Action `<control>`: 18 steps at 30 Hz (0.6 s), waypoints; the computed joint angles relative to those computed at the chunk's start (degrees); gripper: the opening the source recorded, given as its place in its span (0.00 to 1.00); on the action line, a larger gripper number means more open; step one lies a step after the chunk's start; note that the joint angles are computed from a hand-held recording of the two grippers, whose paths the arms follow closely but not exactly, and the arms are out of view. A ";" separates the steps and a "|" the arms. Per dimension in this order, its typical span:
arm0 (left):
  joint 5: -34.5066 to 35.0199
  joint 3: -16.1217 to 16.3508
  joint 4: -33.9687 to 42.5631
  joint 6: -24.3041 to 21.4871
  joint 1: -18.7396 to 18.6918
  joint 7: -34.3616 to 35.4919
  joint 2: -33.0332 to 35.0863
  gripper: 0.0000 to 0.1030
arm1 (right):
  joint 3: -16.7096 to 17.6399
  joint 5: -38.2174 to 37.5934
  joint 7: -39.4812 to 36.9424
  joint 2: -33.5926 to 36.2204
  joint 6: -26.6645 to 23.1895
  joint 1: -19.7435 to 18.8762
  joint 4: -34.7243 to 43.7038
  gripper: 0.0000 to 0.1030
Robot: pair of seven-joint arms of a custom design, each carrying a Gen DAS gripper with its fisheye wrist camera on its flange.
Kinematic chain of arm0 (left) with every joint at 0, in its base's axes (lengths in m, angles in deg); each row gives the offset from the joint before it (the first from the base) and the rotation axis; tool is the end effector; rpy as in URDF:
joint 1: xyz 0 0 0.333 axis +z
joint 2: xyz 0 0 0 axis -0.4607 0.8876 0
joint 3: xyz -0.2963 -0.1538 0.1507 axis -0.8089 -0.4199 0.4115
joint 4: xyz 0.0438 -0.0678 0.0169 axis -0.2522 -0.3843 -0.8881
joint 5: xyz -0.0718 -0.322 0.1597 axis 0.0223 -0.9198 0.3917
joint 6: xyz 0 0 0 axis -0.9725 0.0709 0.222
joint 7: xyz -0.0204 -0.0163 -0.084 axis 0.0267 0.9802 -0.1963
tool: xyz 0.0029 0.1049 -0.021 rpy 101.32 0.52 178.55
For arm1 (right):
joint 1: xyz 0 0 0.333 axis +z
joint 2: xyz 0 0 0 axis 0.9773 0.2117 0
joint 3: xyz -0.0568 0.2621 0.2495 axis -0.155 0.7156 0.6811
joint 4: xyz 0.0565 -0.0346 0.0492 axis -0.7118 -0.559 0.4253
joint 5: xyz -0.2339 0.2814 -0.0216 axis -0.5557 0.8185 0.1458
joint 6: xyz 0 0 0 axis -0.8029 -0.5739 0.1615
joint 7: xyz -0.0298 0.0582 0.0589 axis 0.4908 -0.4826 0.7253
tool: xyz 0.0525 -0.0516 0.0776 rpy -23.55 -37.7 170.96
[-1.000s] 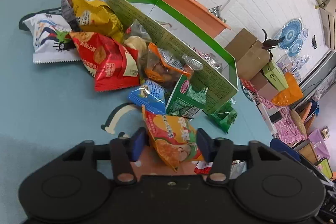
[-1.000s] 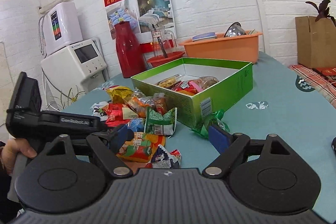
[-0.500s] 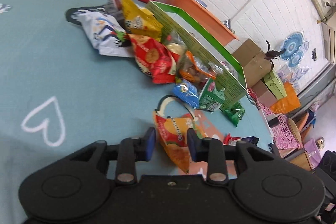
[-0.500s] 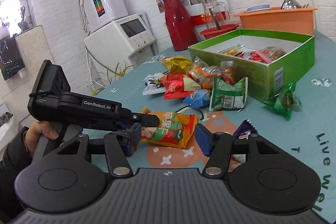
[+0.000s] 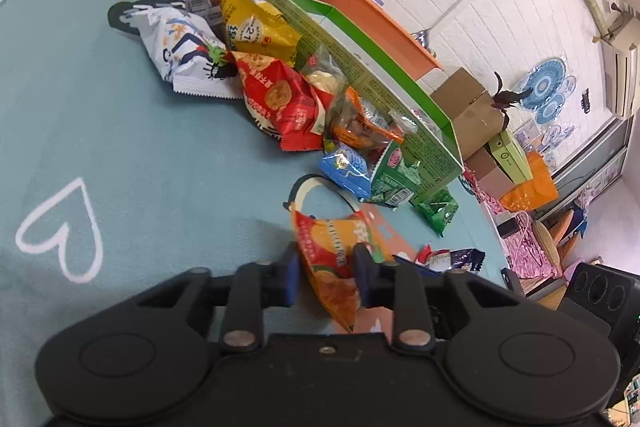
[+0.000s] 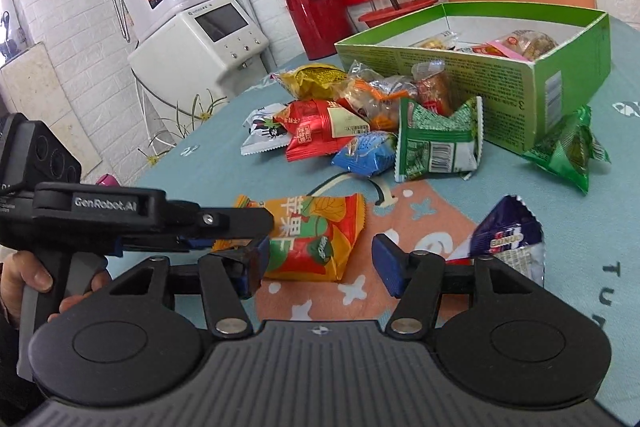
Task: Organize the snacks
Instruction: 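Grasp the orange-green snack packet with the left tool and drop it into the box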
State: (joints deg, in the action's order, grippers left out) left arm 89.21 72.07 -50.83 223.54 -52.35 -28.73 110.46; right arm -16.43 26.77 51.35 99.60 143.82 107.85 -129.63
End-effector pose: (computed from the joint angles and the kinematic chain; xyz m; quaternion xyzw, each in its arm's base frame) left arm 0.6014 -0.3309 0.2706 -0.6955 0.5301 -0.4820 0.0546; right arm 0.5729 0.5006 0.2875 -0.7116 0.5052 -0.0642 0.4840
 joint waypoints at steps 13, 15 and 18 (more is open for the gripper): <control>4.15 -0.90 7.55 2.19 0.59 2.60 0.71 0.39 | -10.11 9.09 -3.02 -4.26 9.40 7.38 -2.66 0.28; 5.00 -0.62 10.96 1.65 0.33 3.95 1.62 0.39 | -11.02 10.37 -4.28 -4.46 11.16 7.71 -2.01 0.28; 7.67 -1.98 17.09 -0.33 1.62 4.28 3.96 0.39 | -12.08 12.41 -6.32 -4.26 12.74 7.85 -0.32 0.28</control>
